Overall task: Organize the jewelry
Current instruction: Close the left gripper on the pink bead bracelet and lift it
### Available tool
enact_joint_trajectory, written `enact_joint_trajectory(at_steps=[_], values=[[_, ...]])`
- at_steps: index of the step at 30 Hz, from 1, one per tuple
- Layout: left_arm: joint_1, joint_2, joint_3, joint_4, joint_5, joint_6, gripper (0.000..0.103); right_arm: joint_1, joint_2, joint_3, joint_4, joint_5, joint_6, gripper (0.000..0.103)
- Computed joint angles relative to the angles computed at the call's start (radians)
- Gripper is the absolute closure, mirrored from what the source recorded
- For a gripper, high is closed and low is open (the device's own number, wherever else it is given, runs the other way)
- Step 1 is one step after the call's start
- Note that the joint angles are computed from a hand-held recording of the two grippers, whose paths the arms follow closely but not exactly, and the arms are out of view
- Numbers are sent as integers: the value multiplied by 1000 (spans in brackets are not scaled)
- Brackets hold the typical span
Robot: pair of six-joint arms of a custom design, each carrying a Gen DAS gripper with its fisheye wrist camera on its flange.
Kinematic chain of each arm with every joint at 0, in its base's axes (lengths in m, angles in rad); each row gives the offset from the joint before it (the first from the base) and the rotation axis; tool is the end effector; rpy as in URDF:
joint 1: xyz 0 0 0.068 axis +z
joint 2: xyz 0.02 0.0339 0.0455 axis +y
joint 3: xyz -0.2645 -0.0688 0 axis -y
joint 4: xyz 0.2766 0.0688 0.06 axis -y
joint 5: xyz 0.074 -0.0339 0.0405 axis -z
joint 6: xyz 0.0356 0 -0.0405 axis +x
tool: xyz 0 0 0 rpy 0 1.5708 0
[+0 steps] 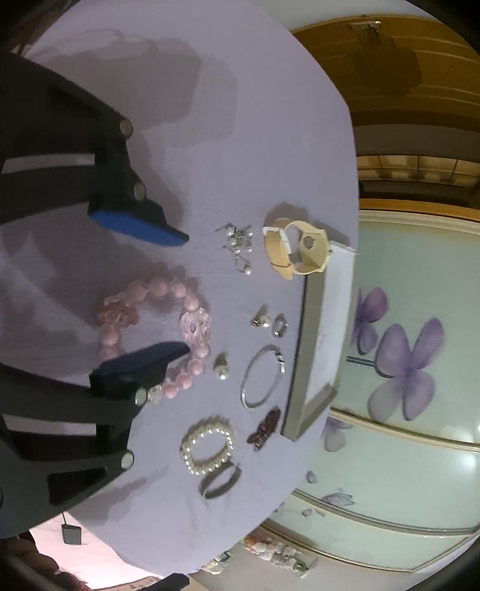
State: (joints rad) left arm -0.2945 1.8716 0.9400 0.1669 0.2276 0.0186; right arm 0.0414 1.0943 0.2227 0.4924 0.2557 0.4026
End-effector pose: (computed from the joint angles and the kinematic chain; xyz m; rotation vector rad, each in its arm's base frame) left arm 0.3708 -0.1209 0.1047 0.4781 2.2965 -0.4026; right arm 0.2235 0.0002 0.1353 0.5122 1.8684 0.0461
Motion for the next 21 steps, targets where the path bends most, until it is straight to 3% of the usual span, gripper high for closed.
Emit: enact_joint_trajectory(at_steps=[4,8,11,21], values=[[-10,16,17,-7,-16,13,61,-30,40,17,4,-26,7,1],[-15,28,37,-22,-26,16,83,-41,82,32,18,-43,10,1],[-18,25,34,-21,-30,26,90,-43,114,46,24,-47,10,1],[36,8,62,-53,98,26,90,-50,185,82,38,-52,-9,1]])
